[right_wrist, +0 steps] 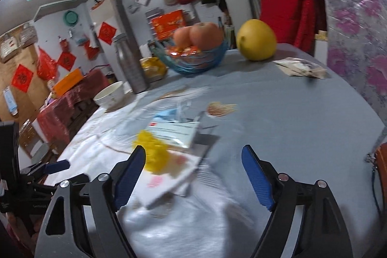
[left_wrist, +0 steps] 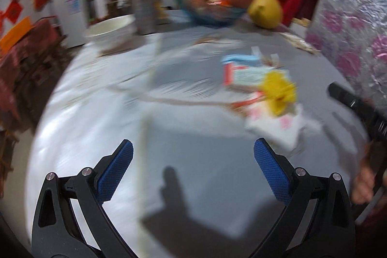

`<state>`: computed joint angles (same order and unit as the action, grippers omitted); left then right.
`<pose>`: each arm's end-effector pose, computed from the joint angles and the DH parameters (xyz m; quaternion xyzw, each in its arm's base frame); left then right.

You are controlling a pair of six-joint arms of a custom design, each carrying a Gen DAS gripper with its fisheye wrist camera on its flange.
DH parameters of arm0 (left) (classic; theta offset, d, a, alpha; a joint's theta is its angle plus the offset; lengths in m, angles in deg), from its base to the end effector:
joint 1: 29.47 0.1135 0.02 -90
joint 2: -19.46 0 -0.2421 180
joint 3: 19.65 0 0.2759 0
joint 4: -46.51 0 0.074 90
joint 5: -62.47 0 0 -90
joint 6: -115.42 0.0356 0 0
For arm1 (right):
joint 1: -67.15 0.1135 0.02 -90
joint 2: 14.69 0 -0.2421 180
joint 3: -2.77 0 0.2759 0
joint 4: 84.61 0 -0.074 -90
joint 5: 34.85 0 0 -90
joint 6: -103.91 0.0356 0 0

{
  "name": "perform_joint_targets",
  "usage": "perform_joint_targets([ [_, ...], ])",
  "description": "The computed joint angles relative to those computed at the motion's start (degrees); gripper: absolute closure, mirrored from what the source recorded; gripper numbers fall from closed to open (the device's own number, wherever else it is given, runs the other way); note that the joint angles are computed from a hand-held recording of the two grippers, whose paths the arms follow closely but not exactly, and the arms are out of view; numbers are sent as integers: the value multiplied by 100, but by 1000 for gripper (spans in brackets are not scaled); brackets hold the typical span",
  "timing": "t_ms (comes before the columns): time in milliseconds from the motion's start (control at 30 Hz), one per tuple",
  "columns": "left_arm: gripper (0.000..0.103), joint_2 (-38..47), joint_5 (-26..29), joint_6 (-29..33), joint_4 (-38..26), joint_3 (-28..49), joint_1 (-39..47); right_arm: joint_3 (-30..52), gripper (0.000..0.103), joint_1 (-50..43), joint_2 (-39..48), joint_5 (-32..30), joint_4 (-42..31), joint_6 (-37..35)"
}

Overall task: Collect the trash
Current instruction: 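Move both tools back over the table, then grasp the yellow mesh net with the left gripper while the right gripper grasps the medicine box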

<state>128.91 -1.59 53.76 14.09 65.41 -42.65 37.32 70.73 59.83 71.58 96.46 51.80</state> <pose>0.3956 -0.1086 0.1391 0.3910 0.8505 -0.1765 0.3043 0.2511 0.0056 0.1017 0.3223 0.8350 0.0306 0.4449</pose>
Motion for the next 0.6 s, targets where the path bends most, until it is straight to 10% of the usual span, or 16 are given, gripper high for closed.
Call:
perform_joint_targets([
  [333,8,857,-612,-895,490,647,-1353,-626,20,-561,-426,-727,484,435],
  [600,50,790,-440,-851,865,532,-720,-773,19,-667,-506,-950,627,540],
])
